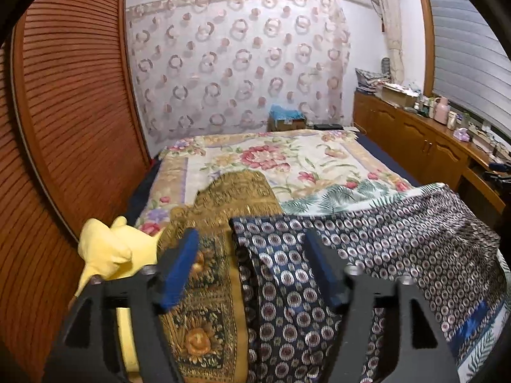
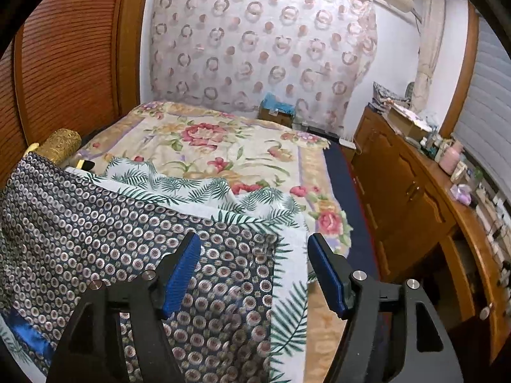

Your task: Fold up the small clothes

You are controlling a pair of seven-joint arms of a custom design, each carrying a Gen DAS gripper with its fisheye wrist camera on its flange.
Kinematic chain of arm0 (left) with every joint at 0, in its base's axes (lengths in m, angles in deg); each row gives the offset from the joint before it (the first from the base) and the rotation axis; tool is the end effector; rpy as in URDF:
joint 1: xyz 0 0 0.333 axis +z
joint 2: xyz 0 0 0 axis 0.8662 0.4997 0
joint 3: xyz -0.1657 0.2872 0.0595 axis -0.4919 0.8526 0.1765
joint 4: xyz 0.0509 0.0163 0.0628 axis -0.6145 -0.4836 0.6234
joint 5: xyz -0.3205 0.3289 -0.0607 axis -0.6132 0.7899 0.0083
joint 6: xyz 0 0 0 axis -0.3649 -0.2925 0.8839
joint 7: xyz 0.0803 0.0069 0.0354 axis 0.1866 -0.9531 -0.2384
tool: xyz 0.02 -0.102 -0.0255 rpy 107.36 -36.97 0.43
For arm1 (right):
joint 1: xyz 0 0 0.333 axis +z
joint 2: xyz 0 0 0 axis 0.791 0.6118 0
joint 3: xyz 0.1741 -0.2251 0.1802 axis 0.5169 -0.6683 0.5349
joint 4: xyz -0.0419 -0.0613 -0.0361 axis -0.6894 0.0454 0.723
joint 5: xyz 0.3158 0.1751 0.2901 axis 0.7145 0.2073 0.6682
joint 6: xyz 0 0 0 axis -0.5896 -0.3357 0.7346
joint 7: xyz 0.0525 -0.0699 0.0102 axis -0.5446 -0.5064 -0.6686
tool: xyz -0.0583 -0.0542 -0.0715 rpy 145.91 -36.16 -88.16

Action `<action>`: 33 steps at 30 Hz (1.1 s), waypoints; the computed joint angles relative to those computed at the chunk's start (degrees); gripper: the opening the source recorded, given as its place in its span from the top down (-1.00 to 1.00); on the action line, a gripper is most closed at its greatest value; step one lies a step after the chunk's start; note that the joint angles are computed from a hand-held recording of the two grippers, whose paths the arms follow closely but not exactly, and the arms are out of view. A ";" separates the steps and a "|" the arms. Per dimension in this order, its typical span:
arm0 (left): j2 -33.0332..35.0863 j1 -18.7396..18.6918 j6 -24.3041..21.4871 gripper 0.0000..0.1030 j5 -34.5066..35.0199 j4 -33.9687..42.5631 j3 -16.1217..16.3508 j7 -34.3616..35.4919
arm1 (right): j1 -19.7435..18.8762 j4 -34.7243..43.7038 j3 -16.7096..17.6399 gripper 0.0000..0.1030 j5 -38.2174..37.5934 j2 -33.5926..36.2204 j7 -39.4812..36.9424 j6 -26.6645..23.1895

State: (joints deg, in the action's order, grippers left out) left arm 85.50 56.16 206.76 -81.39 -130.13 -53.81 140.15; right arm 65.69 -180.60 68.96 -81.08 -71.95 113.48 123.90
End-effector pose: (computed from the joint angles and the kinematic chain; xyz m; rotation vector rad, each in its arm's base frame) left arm 0.6477 -0.1376 0.4541 -1.2835 2.0137 -1.0240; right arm 0.5270 0.2426 0.5313 -1.6741 1.7777 -1.1041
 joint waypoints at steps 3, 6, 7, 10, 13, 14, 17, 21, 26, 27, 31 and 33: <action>-1.08 0.01 0.45 -0.49 -0.92 -2.23 -0.05 1.40 | 0.10 -1.15 -0.53 -0.39 1.35 -0.01 0.11 1.94; -2.32 -0.46 0.79 -0.49 -3.82 -4.27 0.01 5.03 | 0.59 -3.35 -0.76 -0.39 3.98 -0.97 -1.42 3.21; -2.78 -0.80 0.77 -0.49 -3.90 -5.04 0.32 5.26 | 0.59 -4.05 -0.80 -0.39 4.66 -1.29 -1.86 3.71; -4.25 -1.78 0.78 -0.49 -7.66 -7.38 0.96 10.01 | 0.50 -6.49 -0.88 -0.39 6.92 -2.35 -3.04 4.87; -5.83 -3.26 0.35 -0.49 -12.34 -9.55 2.02 14.94 | 0.20 -8.91 -1.23 -0.39 9.55 -3.64 -4.56 5.87; -6.42 -3.73 -0.06 -0.49 -13.22 -10.44 2.45 15.62 | 0.02 -9.85 -1.32 -0.39 10.43 -4.17 -4.86 6.16; -7.51 -4.91 -1.01 -0.49 -13.36 -12.75 3.60 15.43 | -0.66 -12.61 -1.48 -0.39 12.82 -5.86 -5.51 6.97; -8.03 -5.74 -1.75 -0.48 -11.10 -15.33 4.57 13.20 | -1.26 -15.92 -1.97 -0.38 16.60 -8.10 -7.17 7.68; -8.52 -6.04 -3.35 -0.15 -9.57 -17.19 5.44 11.33 | -1.42 -18.80 -1.97 -0.07 20.33 -9.94 -10.17 9.17; -8.65 -6.01 -3.81 -0.07 -9.42 -17.43 5.60 10.93 | -1.38 -19.31 -1.98 0.04 20.89 -10.39 -10.98 9.43; -8.69 -6.19 -4.54 0.07 -10.80 -17.83 5.89 11.92 | -1.48 -20.87 -1.19 0.42 22.03 -12.04 -12.76 10.25; -8.09 -6.13 -3.76 0.08 -10.19 -17.61 5.77 11.11 | -1.43 -21.38 -0.87 0.78 22.49 -12.73 -13.67 10.66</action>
